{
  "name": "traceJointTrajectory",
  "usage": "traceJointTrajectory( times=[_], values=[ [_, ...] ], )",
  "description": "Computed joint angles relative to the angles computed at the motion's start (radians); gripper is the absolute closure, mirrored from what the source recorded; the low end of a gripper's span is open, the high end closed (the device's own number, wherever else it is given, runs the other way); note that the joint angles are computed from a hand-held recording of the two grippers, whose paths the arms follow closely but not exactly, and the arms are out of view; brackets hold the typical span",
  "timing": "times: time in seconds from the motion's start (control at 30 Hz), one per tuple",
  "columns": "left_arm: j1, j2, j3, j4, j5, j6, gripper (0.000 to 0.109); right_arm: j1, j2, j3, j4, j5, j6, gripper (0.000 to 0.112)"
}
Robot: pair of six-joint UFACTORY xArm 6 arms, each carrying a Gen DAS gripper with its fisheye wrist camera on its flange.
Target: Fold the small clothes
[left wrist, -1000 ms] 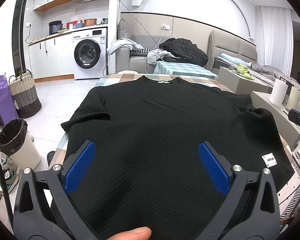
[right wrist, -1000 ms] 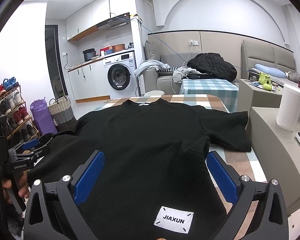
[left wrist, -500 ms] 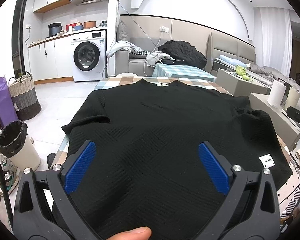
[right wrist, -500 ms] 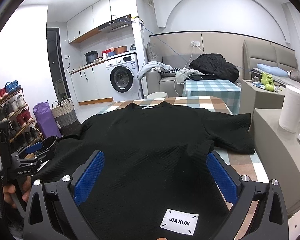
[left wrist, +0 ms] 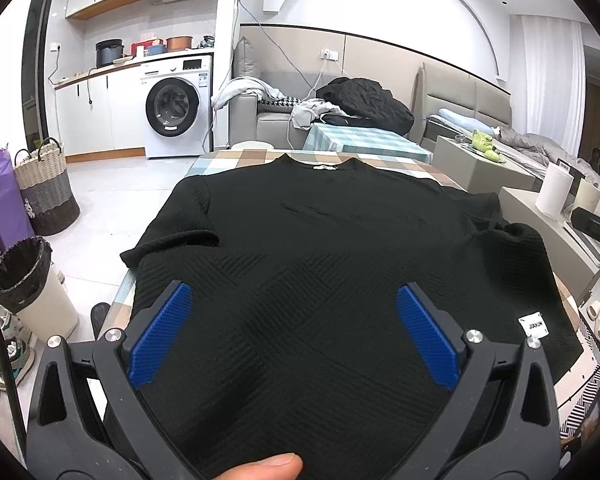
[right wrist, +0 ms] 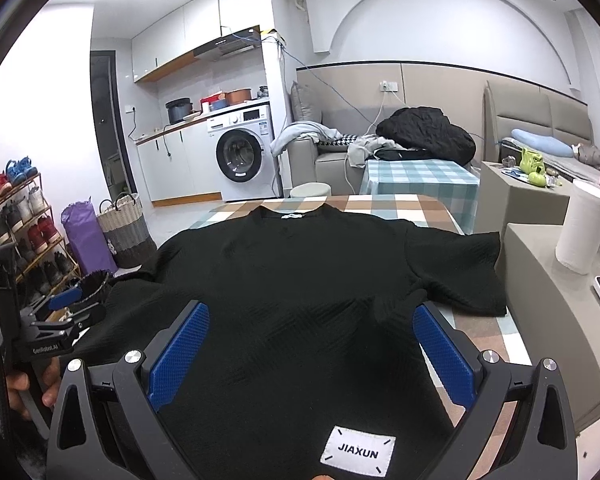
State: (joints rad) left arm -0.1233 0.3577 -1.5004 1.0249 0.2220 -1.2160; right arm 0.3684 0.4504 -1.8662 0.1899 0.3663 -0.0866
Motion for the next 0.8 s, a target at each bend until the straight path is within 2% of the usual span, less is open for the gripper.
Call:
traceJointTrajectory(
  times=[0.1, 0.17, 0.27, 0.57, 0.7, 0.8],
  values=[
    [0.005, 0.016, -0.020, -0.042, -0.002, 0.043, 0.006, -0.005, 0.019, -0.031, -0.005, 0.008, 0.015, 0.009],
    [0.006, 0.022, -0.030, -0.051, 0.007, 0.058, 0.006, -0.011, 0.025, -0.039, -0.067, 0.006, 0.073, 0.009],
    [0.010, 0.025, -0.047, -0.032, 0.014, 0.058, 0.006, -0.018, 0.035, -0.055, -0.064, 0.011, 0.083, 0.009],
    [0.016, 0.071, -0.148, -0.104, 0.083, 0.159, 0.006, -0.051, 0.067, -0.119, -0.131, 0.056, 0.227, 0.009],
    [0.027, 0.112, -0.212, -0.199, 0.117, 0.234, 0.006, -0.068, 0.101, -0.176, -0.102, 0.102, 0.255, 0.009],
    [0.040, 0.140, -0.252, -0.257, 0.120, 0.268, 0.006, -0.089, 0.165, -0.284, -0.116, 0.193, 0.323, 0.009]
  ],
)
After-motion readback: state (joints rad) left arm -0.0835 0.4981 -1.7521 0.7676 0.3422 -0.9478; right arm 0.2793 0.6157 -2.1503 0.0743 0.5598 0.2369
